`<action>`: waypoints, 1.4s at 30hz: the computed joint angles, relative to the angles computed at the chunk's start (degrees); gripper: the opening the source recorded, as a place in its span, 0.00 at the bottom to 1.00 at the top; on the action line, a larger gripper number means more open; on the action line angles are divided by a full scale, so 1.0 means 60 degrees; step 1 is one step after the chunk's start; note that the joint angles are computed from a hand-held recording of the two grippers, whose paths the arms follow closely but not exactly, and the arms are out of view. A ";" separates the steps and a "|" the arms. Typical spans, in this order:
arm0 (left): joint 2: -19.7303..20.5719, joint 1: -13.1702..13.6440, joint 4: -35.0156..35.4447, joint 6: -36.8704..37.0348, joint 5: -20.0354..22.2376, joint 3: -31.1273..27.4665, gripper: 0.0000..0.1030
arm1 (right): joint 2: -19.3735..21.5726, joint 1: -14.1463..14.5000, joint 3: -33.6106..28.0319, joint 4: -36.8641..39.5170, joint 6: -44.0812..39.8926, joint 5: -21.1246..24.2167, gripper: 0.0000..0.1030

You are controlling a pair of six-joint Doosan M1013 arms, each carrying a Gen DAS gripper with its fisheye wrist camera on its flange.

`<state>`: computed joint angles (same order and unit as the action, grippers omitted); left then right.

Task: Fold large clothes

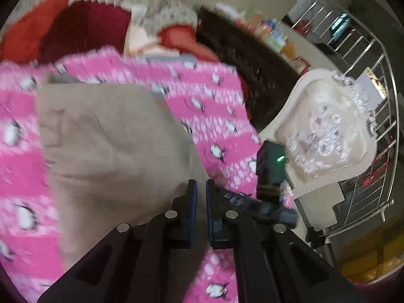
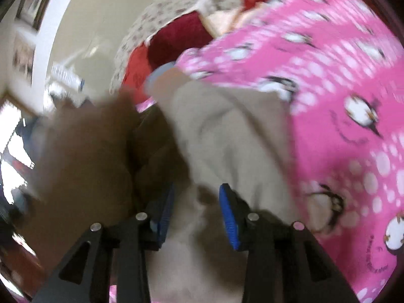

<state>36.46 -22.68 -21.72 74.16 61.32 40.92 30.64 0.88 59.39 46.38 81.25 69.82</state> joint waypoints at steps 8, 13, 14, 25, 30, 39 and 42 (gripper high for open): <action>-0.0010 -0.0129 0.0281 -0.0253 0.0777 0.0088 0.20 | 0.0296 -0.0461 0.0481 0.2255 0.0490 0.0334 0.44; -0.1188 -0.0163 0.1358 -0.0211 -0.0082 0.1482 0.22 | 0.0273 -0.0314 0.0230 0.2147 0.0165 0.0274 0.58; -0.1352 -0.0188 0.1832 -0.0491 -0.0279 0.1738 0.22 | 0.0222 -0.0298 0.0225 0.2196 -0.0001 0.0202 0.62; -0.1683 -0.0168 0.2340 -0.1923 -0.0362 0.3478 0.22 | 0.0827 0.0556 -0.1775 0.0457 -0.1129 0.0775 0.82; -0.1664 -0.0252 0.2374 -0.1857 -0.0520 0.3315 0.22 | 0.0821 0.0877 -0.2170 -0.0642 -0.1566 0.0321 0.15; -0.1441 -0.0324 0.2748 -0.1775 -0.0651 0.3270 0.27 | 0.0943 0.0711 -0.2223 -0.2089 -0.1233 -0.0439 0.18; -0.1366 -0.0373 0.2974 -0.1814 -0.0494 0.3202 0.27 | 0.0984 0.0649 -0.2241 -0.2276 -0.1064 -0.0112 0.29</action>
